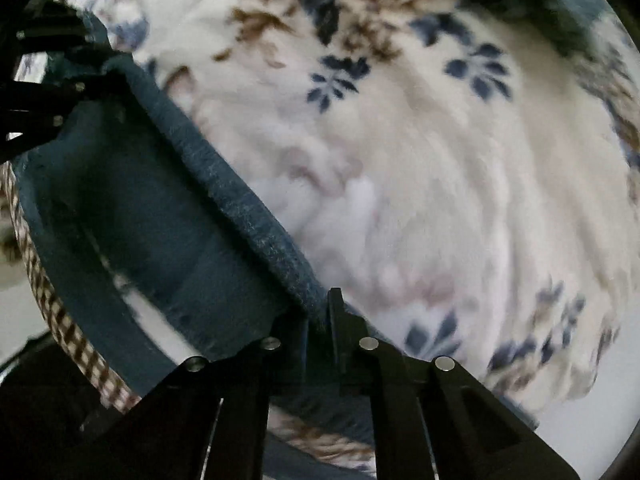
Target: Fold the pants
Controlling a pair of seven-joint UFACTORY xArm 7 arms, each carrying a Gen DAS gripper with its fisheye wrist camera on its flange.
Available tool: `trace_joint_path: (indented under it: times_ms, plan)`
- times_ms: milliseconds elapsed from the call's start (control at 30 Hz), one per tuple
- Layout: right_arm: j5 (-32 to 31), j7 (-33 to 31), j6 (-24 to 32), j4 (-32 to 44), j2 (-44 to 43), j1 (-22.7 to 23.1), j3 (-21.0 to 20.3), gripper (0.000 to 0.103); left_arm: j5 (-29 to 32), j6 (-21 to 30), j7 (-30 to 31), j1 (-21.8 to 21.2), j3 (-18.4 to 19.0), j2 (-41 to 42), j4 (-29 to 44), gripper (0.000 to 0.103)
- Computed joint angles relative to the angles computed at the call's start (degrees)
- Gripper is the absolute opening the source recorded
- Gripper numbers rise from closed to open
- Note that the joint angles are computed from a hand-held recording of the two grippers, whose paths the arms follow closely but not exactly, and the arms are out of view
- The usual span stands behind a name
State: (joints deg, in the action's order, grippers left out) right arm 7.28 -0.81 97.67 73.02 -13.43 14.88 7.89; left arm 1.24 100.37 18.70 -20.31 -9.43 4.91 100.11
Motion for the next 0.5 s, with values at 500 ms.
trace_joint_path:
  times_ms: [500]
  plan:
    - [18.07, 36.75, 3.43, -18.07, -30.32, 8.96, 11.90, 0.009, -19.25, 8.50, -32.52, 3.93, -2.25, -43.48, -34.90, 0.012]
